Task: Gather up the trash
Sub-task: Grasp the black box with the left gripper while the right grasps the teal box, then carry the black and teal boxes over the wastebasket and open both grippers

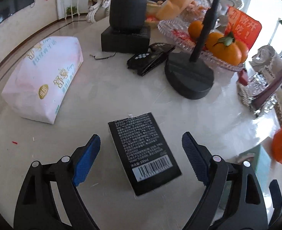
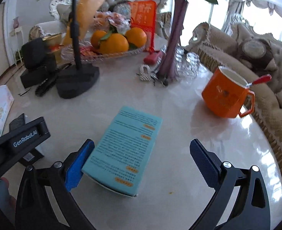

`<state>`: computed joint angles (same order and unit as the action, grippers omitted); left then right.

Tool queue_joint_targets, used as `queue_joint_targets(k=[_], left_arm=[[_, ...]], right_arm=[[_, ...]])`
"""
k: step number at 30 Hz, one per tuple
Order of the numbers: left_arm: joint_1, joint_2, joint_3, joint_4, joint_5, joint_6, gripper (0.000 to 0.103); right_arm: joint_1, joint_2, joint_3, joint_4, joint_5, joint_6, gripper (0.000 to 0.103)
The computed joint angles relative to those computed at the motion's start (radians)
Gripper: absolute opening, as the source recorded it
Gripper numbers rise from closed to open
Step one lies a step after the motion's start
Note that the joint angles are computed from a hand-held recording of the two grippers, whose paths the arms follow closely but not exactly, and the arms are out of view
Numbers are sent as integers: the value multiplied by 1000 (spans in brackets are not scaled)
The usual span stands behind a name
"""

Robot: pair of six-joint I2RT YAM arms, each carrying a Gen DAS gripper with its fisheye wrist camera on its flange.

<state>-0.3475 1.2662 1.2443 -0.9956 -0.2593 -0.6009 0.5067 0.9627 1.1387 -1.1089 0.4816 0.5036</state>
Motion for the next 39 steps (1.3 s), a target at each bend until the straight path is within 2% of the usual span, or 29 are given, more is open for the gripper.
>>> queue_joint_targets(k=[6, 9, 15, 17, 18, 20, 22, 24, 26, 27, 29, 31, 33, 37, 39], left_arm=[[-11, 16, -8, 0, -51, 58, 85], [-22, 19, -21, 4, -86, 111, 85], [4, -28, -60, 45, -49, 153, 85], [11, -36, -66, 51, -39, 175, 79], [11, -38, -67, 50, -44, 185, 75], [10, -44, -68, 51, -58, 203, 55], [18, -54, -75, 61, -45, 237, 46], [23, -59, -78, 67, -35, 258, 43], [27, -62, -79, 68, -29, 265, 42], [27, -63, -80, 69, -27, 270, 42], [35, -69, -84, 78, -4, 280, 42], [56, -84, -94, 95, 44, 284, 42], [90, -96, -101, 106, 99, 283, 42], [88, -100, -100, 104, 99, 277, 42], [71, -116, -98, 94, 90, 271, 42]], right_arm=[[-28, 21, 0, -7, -45, -38, 95], [-81, 15, -10, -4, -105, -67, 95], [-133, 5, -19, 3, -139, -114, 94], [-138, 6, -19, 3, -142, -126, 94], [-143, 7, -19, 2, -147, -132, 92], [-162, 7, -22, 7, -173, -152, 84], [-168, 4, -25, 7, -183, -160, 77], [-186, -7, -32, 19, -221, -183, 71], [-202, -22, -42, 37, -276, -212, 56], [-201, -26, -43, 41, -287, -214, 45], [-191, -32, -45, 42, -286, -210, 45], [-230, -48, -54, 58, -357, -210, 45], [-231, -60, -52, 68, -347, -210, 45], [-260, -68, -47, 76, -381, -216, 45], [-296, -67, -43, 78, -441, -224, 45]])
